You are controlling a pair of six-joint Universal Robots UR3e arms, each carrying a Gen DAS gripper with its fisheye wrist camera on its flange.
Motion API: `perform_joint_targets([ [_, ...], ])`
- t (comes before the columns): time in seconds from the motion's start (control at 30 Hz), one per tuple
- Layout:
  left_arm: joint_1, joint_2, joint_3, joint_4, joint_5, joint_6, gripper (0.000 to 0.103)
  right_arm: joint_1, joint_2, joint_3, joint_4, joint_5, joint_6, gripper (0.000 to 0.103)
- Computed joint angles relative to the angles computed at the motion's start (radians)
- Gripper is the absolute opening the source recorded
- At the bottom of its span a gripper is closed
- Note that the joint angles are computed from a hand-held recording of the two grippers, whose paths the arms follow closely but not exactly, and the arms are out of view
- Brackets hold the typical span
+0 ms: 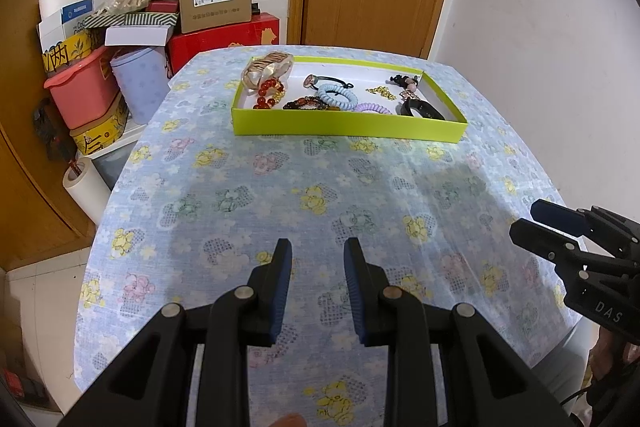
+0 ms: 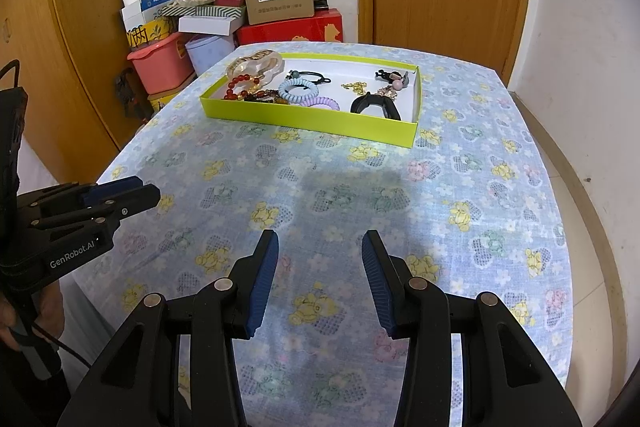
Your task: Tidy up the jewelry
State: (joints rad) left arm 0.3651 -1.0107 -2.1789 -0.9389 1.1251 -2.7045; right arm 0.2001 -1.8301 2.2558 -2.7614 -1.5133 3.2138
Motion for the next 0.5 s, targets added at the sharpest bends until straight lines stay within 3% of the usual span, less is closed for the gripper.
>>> perform_joint_targets([
  [0.5,-0.003,0.009,0.000,-0.010,0.006,0.010,0.028,0.005,-0.003,-0.005,0.006,-0.006,0.004,0.044],
])
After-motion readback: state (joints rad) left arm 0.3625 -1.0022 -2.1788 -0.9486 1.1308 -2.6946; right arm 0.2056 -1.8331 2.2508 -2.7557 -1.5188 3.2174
